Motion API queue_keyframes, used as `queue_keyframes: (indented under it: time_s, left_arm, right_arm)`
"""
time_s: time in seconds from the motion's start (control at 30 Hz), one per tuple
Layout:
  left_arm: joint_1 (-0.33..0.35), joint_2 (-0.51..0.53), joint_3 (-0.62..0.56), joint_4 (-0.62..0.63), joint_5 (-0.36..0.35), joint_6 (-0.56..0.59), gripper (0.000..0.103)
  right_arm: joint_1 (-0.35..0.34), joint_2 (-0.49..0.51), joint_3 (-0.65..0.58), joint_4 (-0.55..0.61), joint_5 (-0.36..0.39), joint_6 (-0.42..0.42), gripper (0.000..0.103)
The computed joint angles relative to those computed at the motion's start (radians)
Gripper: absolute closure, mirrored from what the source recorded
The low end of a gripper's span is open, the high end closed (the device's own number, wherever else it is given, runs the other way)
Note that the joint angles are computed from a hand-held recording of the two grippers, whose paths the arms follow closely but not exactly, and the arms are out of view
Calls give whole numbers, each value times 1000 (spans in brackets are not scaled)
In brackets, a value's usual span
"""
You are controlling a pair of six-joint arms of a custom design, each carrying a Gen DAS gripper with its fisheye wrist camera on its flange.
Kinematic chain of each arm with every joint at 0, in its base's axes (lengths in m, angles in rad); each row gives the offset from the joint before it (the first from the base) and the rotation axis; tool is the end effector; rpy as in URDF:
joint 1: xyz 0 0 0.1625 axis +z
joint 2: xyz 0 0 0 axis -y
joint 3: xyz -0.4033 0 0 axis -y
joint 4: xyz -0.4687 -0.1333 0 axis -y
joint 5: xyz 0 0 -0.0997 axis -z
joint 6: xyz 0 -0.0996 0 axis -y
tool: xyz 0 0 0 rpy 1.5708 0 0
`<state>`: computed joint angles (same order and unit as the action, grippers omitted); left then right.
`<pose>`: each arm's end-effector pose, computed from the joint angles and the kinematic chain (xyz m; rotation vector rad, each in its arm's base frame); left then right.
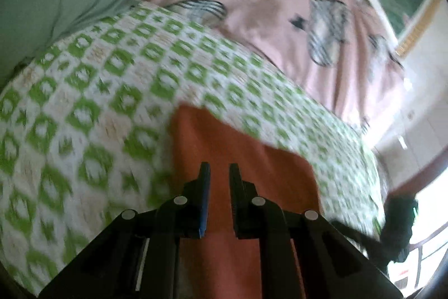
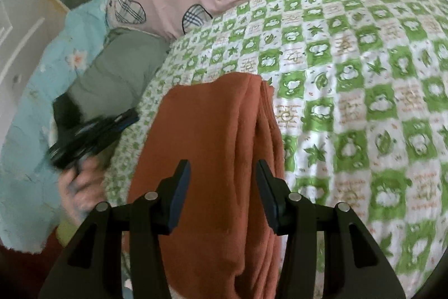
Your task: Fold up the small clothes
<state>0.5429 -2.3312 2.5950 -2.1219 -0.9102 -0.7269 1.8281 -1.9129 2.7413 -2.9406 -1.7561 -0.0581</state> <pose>-0.1499 -0.3175 0.2853 0.2791 2.7552 -0.9850 0.1920 -0.2778 0.1646 0.3816 -2.8761 0.8277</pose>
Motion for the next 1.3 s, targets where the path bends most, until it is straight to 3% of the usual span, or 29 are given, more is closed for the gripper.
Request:
queue_keyframes:
  time_s: [0.1,0.23,0.3,0.33,0.4,0.5,0.57,0.67,0.73,0.8,0.83,0.87,0.97,1.07,1.17,1.3]
  left_arm:
    - [-88,-125,49,131,-27,-73,92]
    - [-162,-229,86,256,-64,-139,92]
    - [-179,-254,98,282,-77,-144,92]
    - [-187,-254,99,299,-77,-149,92]
    - [-197,-248,96,325,-78,-157,92]
    - [-213,-275,101,333,-95,-158,91]
    - [-226,-283,105,361,-95,-171,89]
    - [-195,-273,121,346,-124,-165,89]
    - [-176,-262,135,342,-129,-172,89]
    - [-171,-262,145,345,-126,-176,91]
    - [-175,-262,144,352,-124,-185,91]
    - [-177,-260,137,359,-125,-192,91]
    - [-190,-244,114,369,-109,-201,90]
    - [-184,-203,92,320,-65,-177,88]
    - [-127,-86,59,228,-8,-156,88]
    - [3,38,33,112,-26,-112,96]
  right_arm:
    - [7,105,-34,-58,-44,-7,54]
    - [-18,188,-74,-82,-33,-7,58]
    - [-32,209,-91,-75,-9,-6,69]
    - [-36,214,-98,-69,7,-6,93]
    - [-23,206,-105,-71,15,-1,92]
    - [12,113,-66,-113,75,-19,92]
    - [40,70,-41,-140,34,-15,92]
    - [-8,68,-16,-138,-30,4,92]
    - [-109,90,2,-141,14,16,92]
    - [-171,120,9,-155,55,9,91]
    - [-176,125,12,-160,52,15,85]
    - [-166,121,13,-165,41,26,76]
    - [-61,97,4,-186,-92,69,73]
    - [9,72,-7,-212,-90,63,73]
    - [44,159,-59,-193,-34,59,73]
    - [44,353,-131,-227,-131,53,74]
